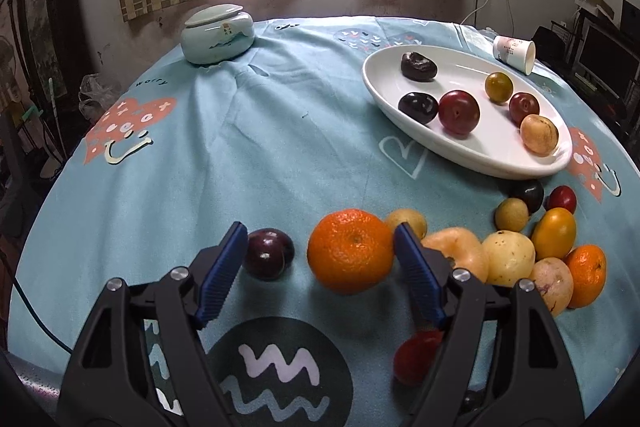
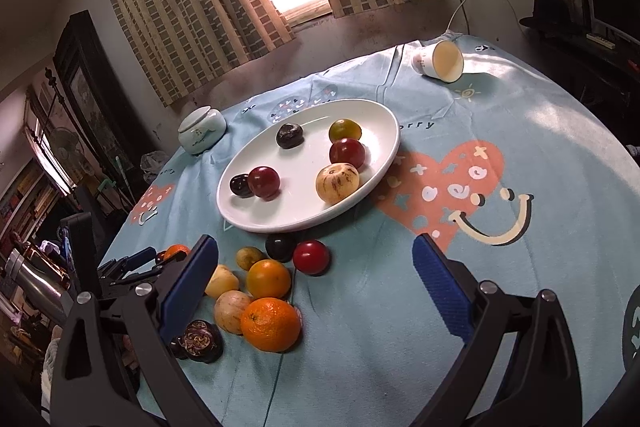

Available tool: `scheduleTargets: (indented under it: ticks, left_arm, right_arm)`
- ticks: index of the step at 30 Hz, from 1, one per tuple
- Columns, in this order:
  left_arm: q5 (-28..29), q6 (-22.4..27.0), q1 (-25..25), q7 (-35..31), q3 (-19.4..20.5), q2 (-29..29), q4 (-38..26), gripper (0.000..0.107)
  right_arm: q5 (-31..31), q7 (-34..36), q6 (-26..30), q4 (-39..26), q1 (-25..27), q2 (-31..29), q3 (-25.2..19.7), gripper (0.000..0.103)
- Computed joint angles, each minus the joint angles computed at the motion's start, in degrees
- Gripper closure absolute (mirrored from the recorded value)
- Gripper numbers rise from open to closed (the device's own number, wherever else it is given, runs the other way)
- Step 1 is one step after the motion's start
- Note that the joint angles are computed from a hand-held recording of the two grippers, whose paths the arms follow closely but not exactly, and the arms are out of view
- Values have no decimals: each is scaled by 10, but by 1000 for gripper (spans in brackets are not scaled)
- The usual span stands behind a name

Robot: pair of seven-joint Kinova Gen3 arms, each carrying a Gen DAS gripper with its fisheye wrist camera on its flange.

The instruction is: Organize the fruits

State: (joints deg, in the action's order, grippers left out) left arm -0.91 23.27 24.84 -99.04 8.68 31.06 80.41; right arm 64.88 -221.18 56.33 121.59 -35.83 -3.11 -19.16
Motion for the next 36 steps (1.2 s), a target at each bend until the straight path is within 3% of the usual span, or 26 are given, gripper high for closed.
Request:
scheduleTargets:
  ticks: [4, 6, 8, 11, 15, 17, 19, 21, 24, 27, 32, 36]
  left_arm:
    - [1, -12, -14, -31, 22, -12, 20, 47]
    - [8, -18, -22, -48, 32, -14, 26, 47]
    - [5, -22, -18, -56, 29, -8, 21, 46]
    - [29, -17, -46, -97, 62, -1, 14, 41]
    - [15, -15, -26, -114, 35, -4, 17, 42]
    - [23, -4, -40, -126, 43, -3, 12, 41]
    - [39, 10, -50, -121, 40, 2, 0, 27]
    - [45, -3, -42, -99, 21, 0, 3, 23]
    - [29, 8, -33, -122, 32, 4, 0, 36]
    - [18, -3, -23, -136, 32, 1, 7, 40]
    - [56, 36, -51, -136, 50, 22, -33, 40]
    - [58, 17, -50, -152, 50, 12, -13, 49]
  right_arm:
    - [-8, 16, -9, -4, 2, 5, 4, 5]
    - [-15, 30, -16, -8, 3, 8, 7, 5]
    - [-19, 42, -20, -12, 4, 13, 10, 5]
    - [-22, 55, -19, -16, 1, 17, 11, 5]
    - [-25, 58, -22, -16, -1, 18, 14, 5]
    - [-27, 59, -25, -15, 1, 17, 16, 5]
    - [-27, 60, -27, -15, 2, 16, 16, 5]
    - [-25, 63, -28, -15, 2, 17, 15, 5]
    - [-26, 71, -25, -19, 0, 21, 15, 5]
    - [-26, 71, -23, -20, -1, 22, 16, 5]
    - [-30, 77, -24, -23, -3, 27, 18, 5]
    - [-36, 92, -24, -28, -6, 32, 21, 5]
